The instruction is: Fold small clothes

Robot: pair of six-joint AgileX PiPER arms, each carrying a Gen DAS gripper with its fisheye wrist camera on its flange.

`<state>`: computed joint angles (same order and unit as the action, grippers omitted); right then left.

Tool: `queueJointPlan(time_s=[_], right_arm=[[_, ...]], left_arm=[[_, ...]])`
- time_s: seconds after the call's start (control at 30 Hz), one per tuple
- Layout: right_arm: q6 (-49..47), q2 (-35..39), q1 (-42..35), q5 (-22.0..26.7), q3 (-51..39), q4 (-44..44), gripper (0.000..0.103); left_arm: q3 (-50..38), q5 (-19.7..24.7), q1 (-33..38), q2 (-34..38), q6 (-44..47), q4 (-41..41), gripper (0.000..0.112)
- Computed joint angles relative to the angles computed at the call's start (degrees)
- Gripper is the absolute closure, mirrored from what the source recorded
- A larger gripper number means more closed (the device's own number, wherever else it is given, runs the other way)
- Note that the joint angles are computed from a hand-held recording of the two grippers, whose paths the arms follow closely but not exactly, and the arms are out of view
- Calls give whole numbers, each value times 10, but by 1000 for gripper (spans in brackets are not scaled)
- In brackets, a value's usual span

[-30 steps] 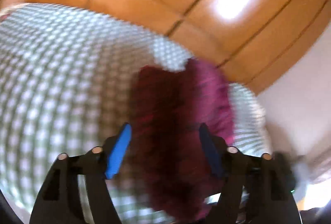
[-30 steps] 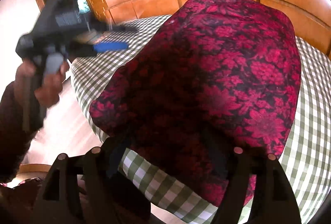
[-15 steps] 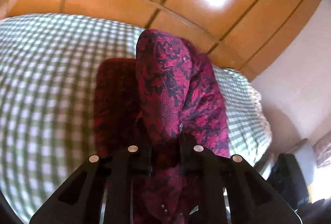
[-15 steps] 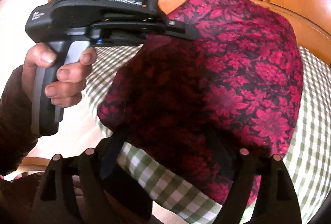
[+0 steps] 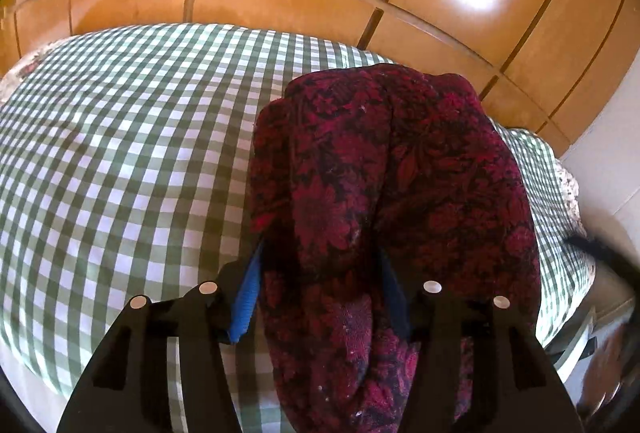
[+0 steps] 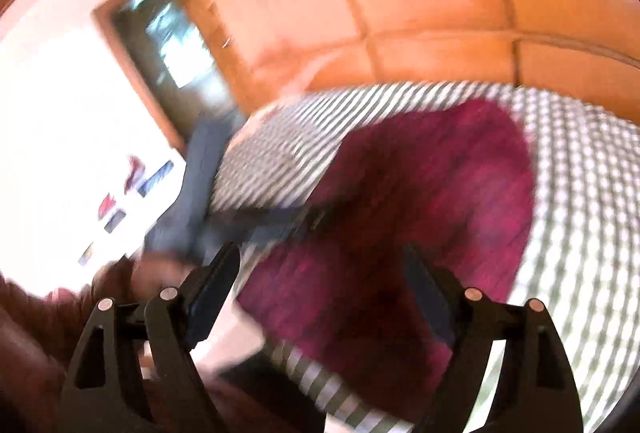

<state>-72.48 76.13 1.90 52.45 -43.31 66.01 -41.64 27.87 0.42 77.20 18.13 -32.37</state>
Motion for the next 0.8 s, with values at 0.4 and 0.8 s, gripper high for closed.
queueJointPlan(time_s=[0.4,0.8], right_arm=[[266,279,93,-156,-240,-203,20],[7,257,-128,61,-67,18,2]], left_arm=[[37,-45,-28,-3,-15,23,54],[42,66,114,50,354,-277,45]])
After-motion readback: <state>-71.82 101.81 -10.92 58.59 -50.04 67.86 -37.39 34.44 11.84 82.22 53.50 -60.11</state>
